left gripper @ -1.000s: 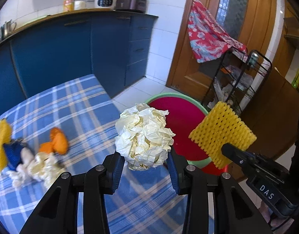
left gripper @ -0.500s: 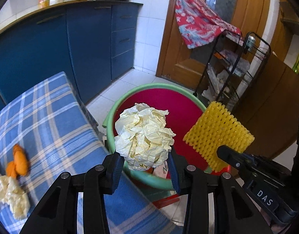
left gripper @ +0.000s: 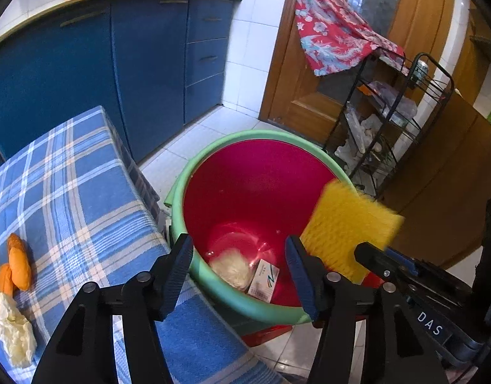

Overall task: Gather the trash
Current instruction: 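Open both tools to drop the paper and foam net into the bucket, then move both tools back over the table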

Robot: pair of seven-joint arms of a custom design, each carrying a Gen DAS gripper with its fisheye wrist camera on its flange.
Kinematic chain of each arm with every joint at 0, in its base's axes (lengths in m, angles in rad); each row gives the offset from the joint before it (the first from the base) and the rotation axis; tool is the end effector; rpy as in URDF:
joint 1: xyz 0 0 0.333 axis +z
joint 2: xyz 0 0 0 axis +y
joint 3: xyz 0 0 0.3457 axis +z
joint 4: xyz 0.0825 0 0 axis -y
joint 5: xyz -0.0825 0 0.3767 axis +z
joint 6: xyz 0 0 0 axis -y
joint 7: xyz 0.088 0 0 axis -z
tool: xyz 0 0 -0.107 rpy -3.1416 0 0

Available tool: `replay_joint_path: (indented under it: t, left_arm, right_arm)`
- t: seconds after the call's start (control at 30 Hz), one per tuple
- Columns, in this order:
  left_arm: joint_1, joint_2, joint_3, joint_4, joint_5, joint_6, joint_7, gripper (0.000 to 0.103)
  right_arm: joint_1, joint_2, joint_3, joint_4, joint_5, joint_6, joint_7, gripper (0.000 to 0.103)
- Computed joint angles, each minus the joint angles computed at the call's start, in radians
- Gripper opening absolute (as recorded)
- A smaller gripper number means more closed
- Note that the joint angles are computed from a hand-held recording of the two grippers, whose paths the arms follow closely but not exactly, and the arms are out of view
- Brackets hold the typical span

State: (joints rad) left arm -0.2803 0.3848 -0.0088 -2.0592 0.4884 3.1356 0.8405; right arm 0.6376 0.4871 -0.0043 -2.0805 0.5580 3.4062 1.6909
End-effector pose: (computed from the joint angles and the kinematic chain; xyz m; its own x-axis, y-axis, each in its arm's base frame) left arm 0.6016 -0.2212 0.3540 -0.0976 -0.9832 0.1540 -0.7848 -0.0191 -0.6195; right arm 0.5451 0.3264 0.3131 0.0546 -0.9300 -0.3634 -0.7534 0.2005 -0.6262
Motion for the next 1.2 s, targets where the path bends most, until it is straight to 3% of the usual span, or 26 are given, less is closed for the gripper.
replay_joint_path:
  t: [0.13,0.4,0.63,0.9,1.07,1.2]
  left_arm:
    - [-0.008,-0.013,0.014,-0.014,0.001,0.008,-0.013,0.061]
    - [-0.048,-0.062,0.074,-0.067,0.033,0.038,-0.067,0.061]
    - [-0.174,-0.128,0.234,-0.134,0.140,0.065,-0.195,0.061]
    - [-0.345,-0.211,0.472,-0.190,0.430,0.064,-0.495,0.062]
    - [-0.369,-0.266,0.537,-0.209,0.662,0.029,-0.721,0.062]
    - [-0.335,-0.314,0.527,-0.232,0.788,-0.010,-0.843,0.061]
  right_arm:
    - [0.003,-0.008,0.001,-0.014,0.008,0.025,-0.005,0.036]
    - [0.011,-0.044,0.011,-0.050,0.040,0.054,-0.032,0.036]
    - [0.012,-0.086,0.037,-0.085,0.063,0.085,-0.064,0.036]
    - [0.024,-0.112,0.066,-0.090,0.077,0.095,-0.103,0.038]
    - [0.035,-0.117,0.080,-0.078,0.070,0.083,-0.119,0.038]
    - [0.047,-0.118,0.090,-0.066,0.062,0.079,-0.126,0.038]
